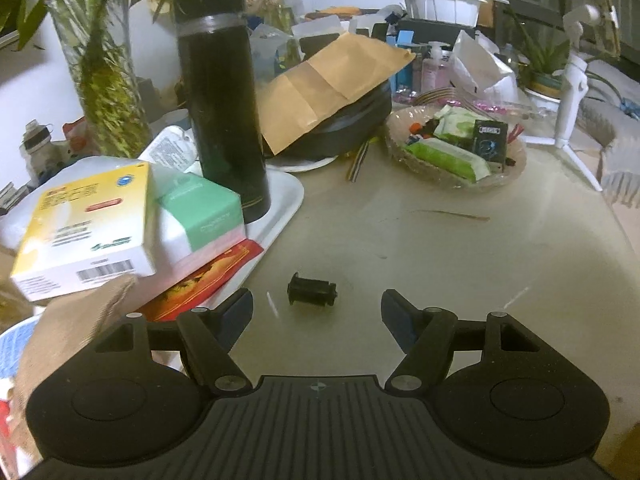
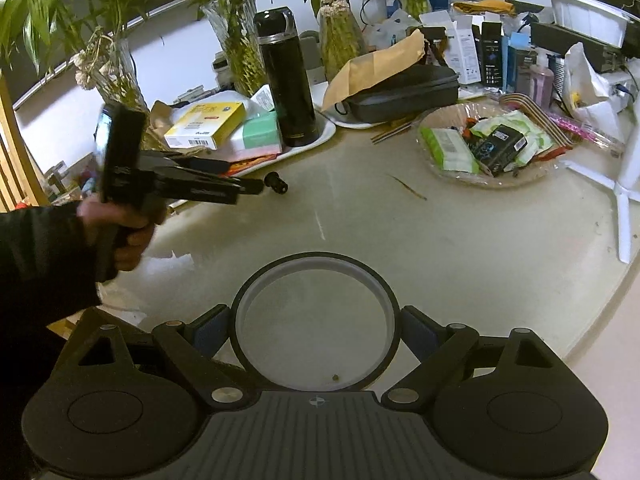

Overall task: Organize rigid objects
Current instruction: 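Grasp the second black plug with the left tool while the right tool holds the ring, then lift the plug with the left tool while the right tool carries the ring over the box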

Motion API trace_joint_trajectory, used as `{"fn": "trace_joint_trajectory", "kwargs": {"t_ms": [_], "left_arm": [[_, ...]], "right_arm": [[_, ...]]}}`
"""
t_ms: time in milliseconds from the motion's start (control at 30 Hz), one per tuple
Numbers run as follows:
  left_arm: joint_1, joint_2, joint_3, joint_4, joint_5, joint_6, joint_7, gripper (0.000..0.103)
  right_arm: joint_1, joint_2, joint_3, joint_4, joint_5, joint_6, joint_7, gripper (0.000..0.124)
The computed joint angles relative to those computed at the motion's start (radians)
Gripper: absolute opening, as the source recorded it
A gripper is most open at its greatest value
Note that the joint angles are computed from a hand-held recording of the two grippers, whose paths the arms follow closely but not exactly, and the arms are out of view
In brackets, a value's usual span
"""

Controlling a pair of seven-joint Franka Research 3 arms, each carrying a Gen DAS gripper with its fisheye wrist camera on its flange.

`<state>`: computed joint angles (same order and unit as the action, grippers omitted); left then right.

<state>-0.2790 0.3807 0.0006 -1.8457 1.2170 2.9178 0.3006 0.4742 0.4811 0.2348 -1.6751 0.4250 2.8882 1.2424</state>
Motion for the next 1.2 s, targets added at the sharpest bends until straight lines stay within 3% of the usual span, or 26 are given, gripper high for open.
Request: {"fn": "trace_joint_trajectory", "kwargs": {"t_ms": [433, 533, 600, 633, 900, 1200], "left_arm": [[-0.017, 0.127, 0.043, 0.119, -0.047, 0.008, 0.073, 0.066], [0.003, 0.152, 0.022, 0.138, -0.129, 0.013, 0.145, 0.052], [-0.007, 0.155, 0.044, 0.134, -0.139, 0.049, 0.137, 0.039], [-0.002, 0.155, 0.038, 0.130, -0.165, 0.056, 0.157, 0.037], [-0.029, 0.109, 0.039, 0.081, -0.276, 0.027, 0.256, 0.036], [-0.040, -0.012, 0.020, -0.024, -0.253, -0.045, 0.192, 0.036]], "right_arm": [[-0.023, 0.003, 0.023, 0.003, 0.052, 0.019, -0.042, 0.091], [-0.027, -0.001, 0.028, -0.004, 0.060, 0.026, -0.049, 0.091], [-0.031, -0.007, 0.033, -0.013, 0.067, 0.037, -0.057, 0.091], [-0.035, -0.009, 0.039, -0.016, 0.073, 0.042, -0.065, 0.091], [-0.011, -0.029, 0.007, -0.036, 0.051, 0.047, -0.035, 0.091], [0.042, -0.052, -0.050, -0.063, -0.042, 0.053, 0.053, 0.091]]}}
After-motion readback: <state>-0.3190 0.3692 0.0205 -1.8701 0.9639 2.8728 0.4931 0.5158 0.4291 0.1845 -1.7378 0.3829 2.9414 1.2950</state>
